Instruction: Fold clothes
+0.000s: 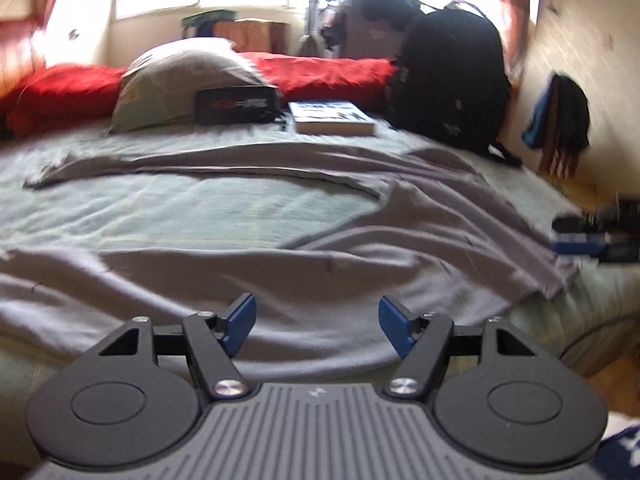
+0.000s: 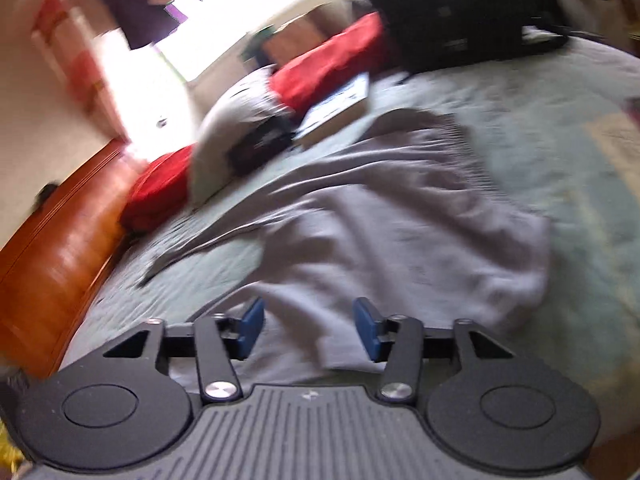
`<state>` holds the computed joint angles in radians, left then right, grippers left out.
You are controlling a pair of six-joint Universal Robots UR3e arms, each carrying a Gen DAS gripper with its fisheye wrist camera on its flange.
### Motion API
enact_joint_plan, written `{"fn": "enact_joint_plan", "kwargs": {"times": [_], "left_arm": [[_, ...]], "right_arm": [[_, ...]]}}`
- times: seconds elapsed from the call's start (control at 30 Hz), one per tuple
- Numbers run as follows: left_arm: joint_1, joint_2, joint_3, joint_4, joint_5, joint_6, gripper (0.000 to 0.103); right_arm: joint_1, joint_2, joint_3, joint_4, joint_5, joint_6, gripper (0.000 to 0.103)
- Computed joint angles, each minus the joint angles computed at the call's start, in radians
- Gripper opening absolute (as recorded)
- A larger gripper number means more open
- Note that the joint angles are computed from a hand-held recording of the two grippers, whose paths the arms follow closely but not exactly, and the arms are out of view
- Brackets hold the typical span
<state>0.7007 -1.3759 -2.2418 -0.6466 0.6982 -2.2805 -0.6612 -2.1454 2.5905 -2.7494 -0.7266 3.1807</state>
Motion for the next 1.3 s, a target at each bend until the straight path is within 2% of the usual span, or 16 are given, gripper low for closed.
{"fn": "enact_joint_plan", "kwargs": {"times": [0.07, 0.13, 0.23, 0.27, 0.4, 0.53, 0.73, 0.87, 1.03, 1.13, 1.2, 1.27, 1.3], "left_arm": [[0.042, -0.031, 0.073, -0.066, -0.002, -0.017, 0.072], [0.074, -0.08, 0.134, -0.062, 0.03, -0.064, 0.073], [0.104, -0.163, 0.239, -0.069, 0.1, -0.157, 0.073], [0.111, -0.192, 0.278, -0.077, 0.128, -0.191, 0.073], [0.131, -0.247, 0.375, -0.215, 0.137, -0.206, 0.074], [0.093, -0.265, 0.387, -0.211, 0.176, -0.199, 0.074], [0.068, -0.271, 0.396, -0.218, 0.186, -0.219, 0.075], [0.06, -0.284, 0.419, -0.2, 0.202, -0.249, 0.077], [0.047, -0.309, 0.454, -0.187, 0.208, -0.282, 0.078], [0.033, -0.324, 0.466, -0.166, 0.222, -0.295, 0.078], [0.03, -0.331, 0.475, -0.17, 0.226, -0.298, 0.078], [0.03, -0.336, 0.48, -0.173, 0.229, -0.301, 0.078], [0.031, -0.338, 0.481, -0.173, 0.23, -0.304, 0.078]], "right_arm": [[0.102, 0.181, -0.052, -0.165, -0.041, 0.044, 0.063], [0.185, 0.323, -0.117, -0.259, -0.069, 0.065, 0.063], [0.28, 0.465, -0.255, -0.252, -0.097, 0.034, 0.062], [0.307, 0.503, -0.306, -0.23, -0.103, 0.015, 0.062], [0.45, 0.682, -0.59, -0.127, -0.188, -0.096, 0.059], [0.585, 0.9, -0.938, 0.025, -0.287, -0.228, 0.052], [0.758, 1.2, -1.449, 0.317, -0.457, -0.532, 0.052], [0.823, 1.296, -1.63, 0.474, -0.54, -0.748, 0.052], [0.847, 1.352, -1.74, 0.566, -0.518, -0.907, 0.048], [0.851, 1.412, -1.863, 0.669, -0.477, -0.965, 0.039], [0.859, 1.478, -2.005, 0.793, -0.453, -1.0, 0.009], [0.86, 1.51, -2.065, 0.833, -0.434, -1.001, 0.006], [0.855, 1.532, -2.099, 0.828, -0.434, -0.964, 0.005]]}}
